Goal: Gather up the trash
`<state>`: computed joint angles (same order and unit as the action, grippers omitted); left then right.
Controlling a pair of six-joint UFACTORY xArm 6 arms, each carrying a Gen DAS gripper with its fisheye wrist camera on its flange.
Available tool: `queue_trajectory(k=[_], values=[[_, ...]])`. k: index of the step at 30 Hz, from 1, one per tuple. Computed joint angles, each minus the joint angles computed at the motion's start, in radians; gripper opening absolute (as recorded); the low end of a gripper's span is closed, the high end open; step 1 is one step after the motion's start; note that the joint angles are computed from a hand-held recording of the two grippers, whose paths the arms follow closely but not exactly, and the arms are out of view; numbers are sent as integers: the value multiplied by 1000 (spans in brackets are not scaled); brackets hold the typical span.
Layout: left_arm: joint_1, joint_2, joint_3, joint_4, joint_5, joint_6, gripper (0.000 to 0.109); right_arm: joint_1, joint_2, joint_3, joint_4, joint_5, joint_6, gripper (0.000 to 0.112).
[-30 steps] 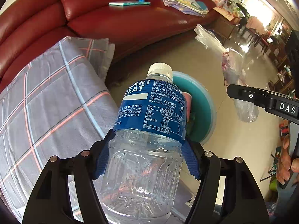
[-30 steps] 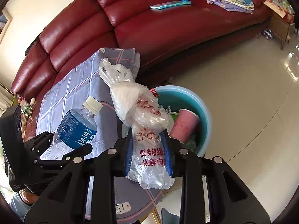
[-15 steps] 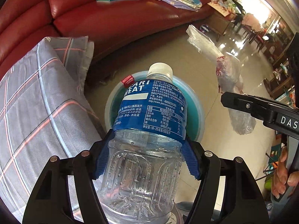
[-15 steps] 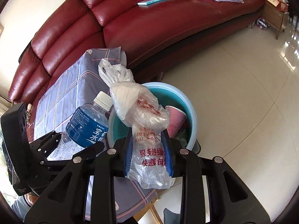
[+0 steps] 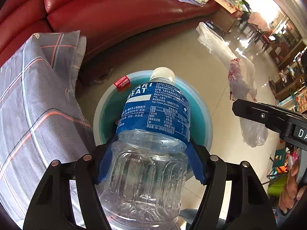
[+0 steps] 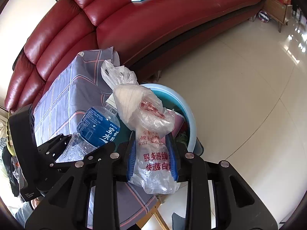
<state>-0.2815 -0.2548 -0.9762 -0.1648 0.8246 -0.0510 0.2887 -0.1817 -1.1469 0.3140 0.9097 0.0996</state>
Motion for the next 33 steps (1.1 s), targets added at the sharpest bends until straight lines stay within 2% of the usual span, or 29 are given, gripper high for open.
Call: queue_trajectory(k=[2,4,5,10,12,13,14,15,22,33], values=[[-1,12,-10,17,-3,-10,75,-7,10,-8,1,4,2,29],[-6,10,-13,78,0,-63,97,-8,15,-10,2,7,1,29],[-7,0,-4,105,-9,-87,99,-8,21,-16,2,10,-1,29],[17,-47,27,127,-5,-100,99,3,36,-24,9,21,-15,29],[29,-71,44,125,4,-101,99,9,43,-26,13,23,-23,35],[36,-81,51,117,8,-98,99,11,42,-25,15,22,-27,41],[41,-93,60,113,11,-98,99,15,45,-27,15,21,-28,65],[47,-104,67,111,16,-97,99,19,48,-29,16,22,-29,82],[53,-158,104,139,38,-107,99,34,50,-30,23,40,-16,86],[57,-264,154,152,47,-137,99,72,-16,6,-94,70,54,96]])
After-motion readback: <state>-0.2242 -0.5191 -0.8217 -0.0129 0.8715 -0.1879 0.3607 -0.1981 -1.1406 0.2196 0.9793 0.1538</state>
